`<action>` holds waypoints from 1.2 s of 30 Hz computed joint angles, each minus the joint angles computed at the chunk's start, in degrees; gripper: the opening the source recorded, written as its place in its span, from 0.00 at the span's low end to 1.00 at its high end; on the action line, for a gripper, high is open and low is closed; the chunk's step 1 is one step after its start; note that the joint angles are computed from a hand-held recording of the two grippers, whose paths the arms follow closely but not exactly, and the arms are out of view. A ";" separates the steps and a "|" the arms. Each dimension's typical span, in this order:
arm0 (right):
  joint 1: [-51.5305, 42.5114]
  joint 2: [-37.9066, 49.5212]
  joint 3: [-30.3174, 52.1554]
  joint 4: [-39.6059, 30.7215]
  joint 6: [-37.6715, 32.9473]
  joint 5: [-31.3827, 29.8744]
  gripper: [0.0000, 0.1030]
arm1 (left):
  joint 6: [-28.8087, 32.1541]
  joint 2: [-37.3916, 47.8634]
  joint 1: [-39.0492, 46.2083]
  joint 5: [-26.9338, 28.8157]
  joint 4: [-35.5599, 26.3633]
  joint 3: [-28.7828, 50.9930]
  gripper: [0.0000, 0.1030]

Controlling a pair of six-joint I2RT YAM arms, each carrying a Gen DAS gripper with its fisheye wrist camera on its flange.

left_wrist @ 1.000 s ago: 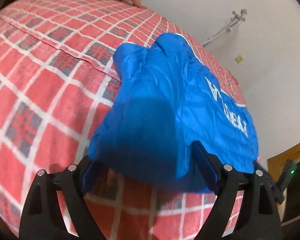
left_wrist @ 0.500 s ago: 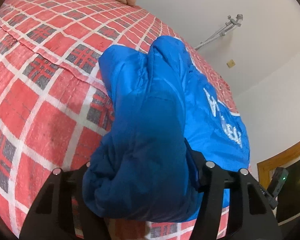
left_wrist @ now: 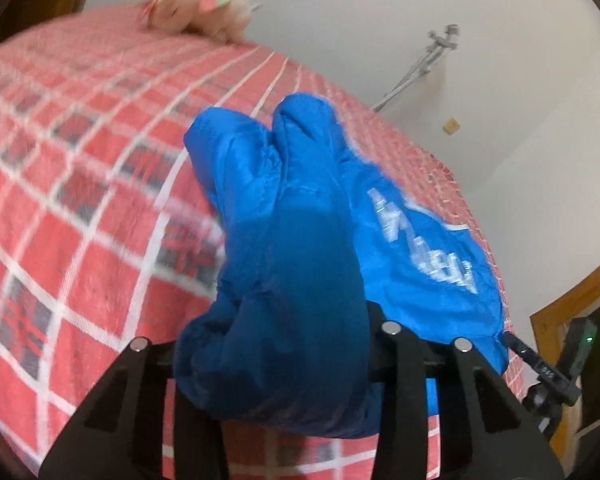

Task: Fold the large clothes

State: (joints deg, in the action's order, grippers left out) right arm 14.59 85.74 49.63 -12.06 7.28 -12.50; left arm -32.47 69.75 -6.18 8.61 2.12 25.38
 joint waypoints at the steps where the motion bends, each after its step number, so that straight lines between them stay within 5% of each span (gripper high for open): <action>1: -0.18 -1.21 -0.37 -0.19 -0.51 0.57 0.54 | 0.02 -0.95 -1.47 -1.70 -1.46 1.06 0.33; 7: -5.08 -3.33 -0.12 -4.36 -2.71 -2.75 0.54 | 1.01 -2.42 -15.75 -13.49 -9.83 12.52 0.33; 17: -7.96 -5.50 -2.69 -4.67 -4.36 -3.36 0.54 | 3.43 19.26 -33.59 -23.96 -15.01 34.77 0.33; 26: -7.74 -3.03 -2.73 -4.68 -5.20 -3.22 0.54 | 4.91 38.37 -35.98 -18.99 -15.21 46.08 0.36; 36: -7.36 0.33 -2.04 -4.01 -4.68 -3.28 0.54 | 5.07 41.78 -36.26 -17.27 -9.50 43.35 0.37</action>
